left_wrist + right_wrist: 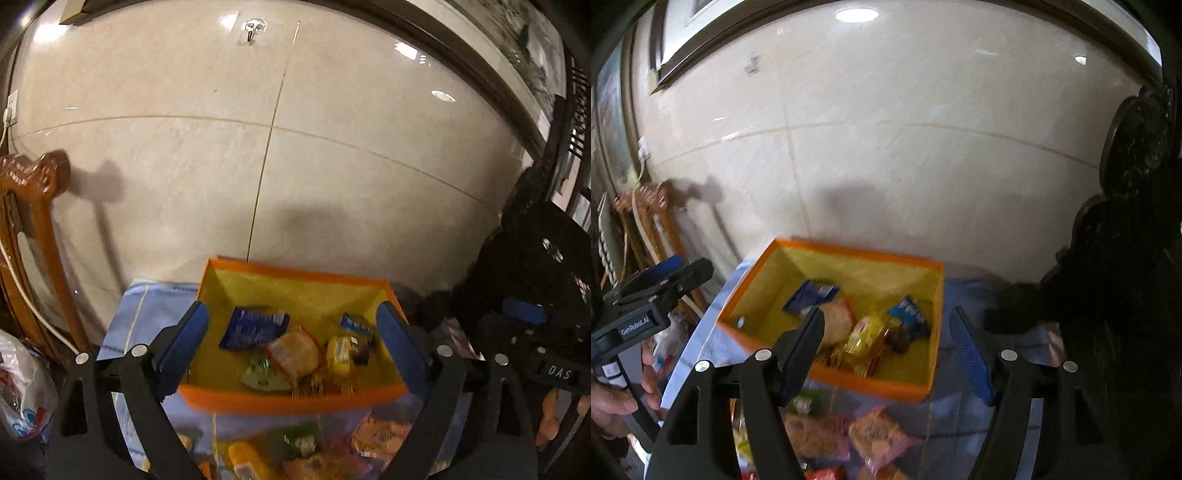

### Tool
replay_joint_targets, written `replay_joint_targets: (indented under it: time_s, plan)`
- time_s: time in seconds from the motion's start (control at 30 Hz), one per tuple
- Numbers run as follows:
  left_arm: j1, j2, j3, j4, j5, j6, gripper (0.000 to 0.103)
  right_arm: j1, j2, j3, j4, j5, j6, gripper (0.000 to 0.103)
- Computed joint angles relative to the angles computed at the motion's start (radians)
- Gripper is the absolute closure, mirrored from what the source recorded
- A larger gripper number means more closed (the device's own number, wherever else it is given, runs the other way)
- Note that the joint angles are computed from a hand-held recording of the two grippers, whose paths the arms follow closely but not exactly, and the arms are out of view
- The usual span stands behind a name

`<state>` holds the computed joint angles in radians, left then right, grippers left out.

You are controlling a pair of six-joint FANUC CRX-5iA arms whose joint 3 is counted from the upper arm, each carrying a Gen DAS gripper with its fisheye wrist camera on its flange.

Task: Organize snacks
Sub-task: 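Carry both snacks into the orange box and open both tools, then grasp the round bread bag with the right tool while the left tool grasps a cake pack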

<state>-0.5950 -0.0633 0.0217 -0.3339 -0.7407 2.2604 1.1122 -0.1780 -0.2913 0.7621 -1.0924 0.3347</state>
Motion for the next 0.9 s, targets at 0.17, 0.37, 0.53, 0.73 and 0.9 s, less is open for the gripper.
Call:
replay_joint_targets:
  time_s: [0.17, 0.37, 0.53, 0.73, 0.9]
  plan:
    - [-0.063, -0.122, -0.157, -0.023, -0.012, 0.042, 0.011, 0.149, -0.076, -0.114, -0.019, -0.037, -0.107, 0.032]
    - [-0.237, -0.248, -0.361, -0.108, -0.115, 0.222, 0.011, 0.384, -0.133, -0.291, -0.108, -0.118, -0.330, 0.030]
    - [-0.451, -0.208, -0.397, -0.222, -0.217, 0.472, 0.011, 0.430, -0.141, -0.365, -0.229, -0.059, -0.487, 0.030]
    - [-0.657, -0.073, -0.316, -0.388, -0.314, 0.546, 0.011, 0.390, -0.101, -0.357, -0.258, -0.014, -0.496, 0.030]
    - [-0.679, 0.016, -0.275, -0.443, -0.327, 0.651, 0.011, 0.323, -0.028, -0.317, -0.299, 0.036, -0.414, 0.030]
